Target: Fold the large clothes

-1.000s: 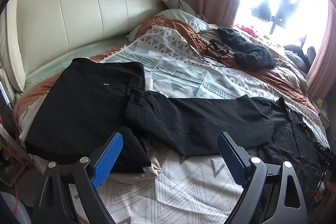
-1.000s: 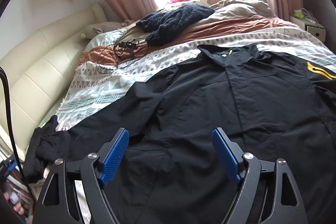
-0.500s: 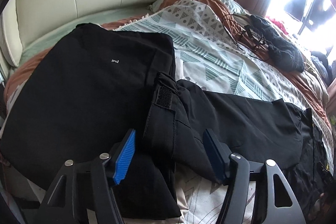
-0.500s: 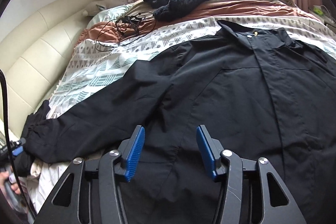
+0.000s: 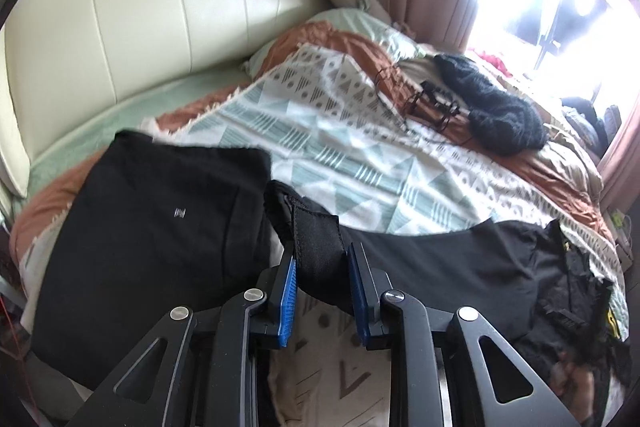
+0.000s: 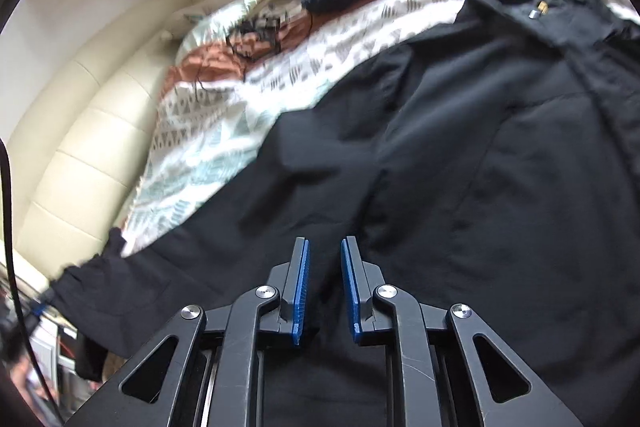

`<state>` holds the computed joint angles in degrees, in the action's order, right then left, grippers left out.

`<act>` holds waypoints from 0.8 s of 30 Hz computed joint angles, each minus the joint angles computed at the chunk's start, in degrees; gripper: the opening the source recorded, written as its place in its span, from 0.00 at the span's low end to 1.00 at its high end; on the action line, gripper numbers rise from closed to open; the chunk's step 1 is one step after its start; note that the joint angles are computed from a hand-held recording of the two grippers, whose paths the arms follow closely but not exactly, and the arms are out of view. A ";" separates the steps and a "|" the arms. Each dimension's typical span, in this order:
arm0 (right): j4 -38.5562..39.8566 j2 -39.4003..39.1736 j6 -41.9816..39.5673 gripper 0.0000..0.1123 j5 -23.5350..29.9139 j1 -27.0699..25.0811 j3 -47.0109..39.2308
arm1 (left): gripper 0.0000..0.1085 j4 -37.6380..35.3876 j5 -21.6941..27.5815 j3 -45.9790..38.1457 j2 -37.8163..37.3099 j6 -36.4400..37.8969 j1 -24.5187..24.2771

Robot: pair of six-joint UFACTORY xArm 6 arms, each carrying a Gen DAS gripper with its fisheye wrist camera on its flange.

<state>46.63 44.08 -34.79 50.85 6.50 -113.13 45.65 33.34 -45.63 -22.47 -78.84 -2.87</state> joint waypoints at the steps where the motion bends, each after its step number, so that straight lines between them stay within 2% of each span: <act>1: -2.65 1.81 2.27 0.16 0.91 0.44 -1.71 | 0.23 0.32 1.24 -1.49 0.49 0.18 -0.73; 4: -0.28 1.17 2.43 0.16 1.13 -0.04 -0.49 | 0.22 1.62 4.38 -7.88 3.01 1.68 -3.37; 7: 0.32 -1.08 2.54 0.18 4.12 -1.28 0.69 | 0.17 2.96 5.88 -14.20 5.37 3.14 -6.24; 8: 1.53 -2.75 1.50 0.22 4.09 -1.82 2.53 | 0.17 2.88 6.05 -16.32 6.36 3.84 -6.99; 9: 2.37 -4.64 0.81 0.30 3.76 -2.28 4.64 | 0.15 2.76 6.50 -18.76 7.44 4.71 -7.82; 11: 4.86 -9.07 -0.87 0.37 3.05 -3.84 9.62 | 0.13 3.28 7.76 -24.64 10.22 6.55 -9.97; 20: 7.67 -20.55 -5.50 0.38 2.45 -12.44 20.34 | 0.10 4.48 14.27 -54.30 28.11 18.04 -19.37; 24: 6.56 -21.80 -4.35 0.38 3.63 -17.11 21.81 | 0.10 2.15 17.57 -71.29 39.26 24.89 -22.60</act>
